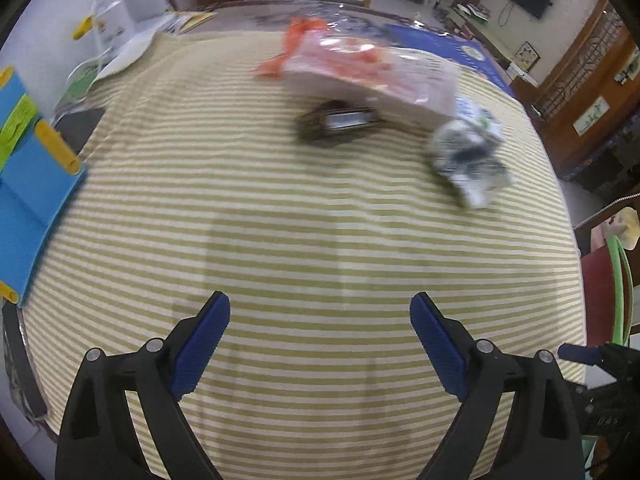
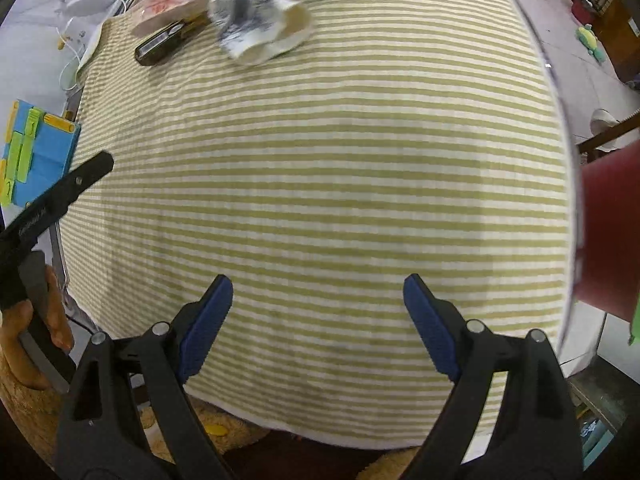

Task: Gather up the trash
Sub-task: 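Move both open tools back over the table toward the Pocky box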

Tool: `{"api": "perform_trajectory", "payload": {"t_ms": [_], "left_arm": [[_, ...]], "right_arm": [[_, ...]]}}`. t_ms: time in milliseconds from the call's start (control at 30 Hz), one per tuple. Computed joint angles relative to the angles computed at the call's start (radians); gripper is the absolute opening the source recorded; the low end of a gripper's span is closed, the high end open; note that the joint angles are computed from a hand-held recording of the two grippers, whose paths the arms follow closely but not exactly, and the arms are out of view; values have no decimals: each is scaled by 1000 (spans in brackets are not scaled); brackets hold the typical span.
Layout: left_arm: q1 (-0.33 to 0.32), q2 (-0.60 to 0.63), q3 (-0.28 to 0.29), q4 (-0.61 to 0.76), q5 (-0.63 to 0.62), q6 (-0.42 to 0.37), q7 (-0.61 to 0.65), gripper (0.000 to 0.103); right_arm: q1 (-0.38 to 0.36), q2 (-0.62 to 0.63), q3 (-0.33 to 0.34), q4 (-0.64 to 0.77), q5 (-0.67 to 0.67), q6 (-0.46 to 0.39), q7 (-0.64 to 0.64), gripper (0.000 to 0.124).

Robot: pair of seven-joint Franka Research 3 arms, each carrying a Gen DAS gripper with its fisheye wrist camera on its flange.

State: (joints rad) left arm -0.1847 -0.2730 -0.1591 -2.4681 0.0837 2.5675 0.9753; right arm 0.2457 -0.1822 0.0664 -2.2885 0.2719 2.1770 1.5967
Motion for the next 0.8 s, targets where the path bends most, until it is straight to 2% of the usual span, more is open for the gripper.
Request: {"api": "perform_trajectory", "payload": {"t_ms": [133,367,467,633,667,800], "left_arm": [[19,-22,41,-48,-14,27,67,88],[48,-33,91,-72,-92,78,167,88],[52,-17,106,-58,-135,99,200,88],[52,37,118,7,-223,137,247,88],[52,55,117,28,-241,146,254,88],[56,141,101,120,-307,189,267,88]], "right_arm": [[18,46,30,48,-64,64,36,86],[47,253,27,311,-264,128,86,86],[77,370,12,454,-344,103,78,86],[125,541,-21,638,-407,-17,45,84],[125,550,-23,640,-394,-12,38,76],[115,492,-24,556,-337,76,21,68]]}}
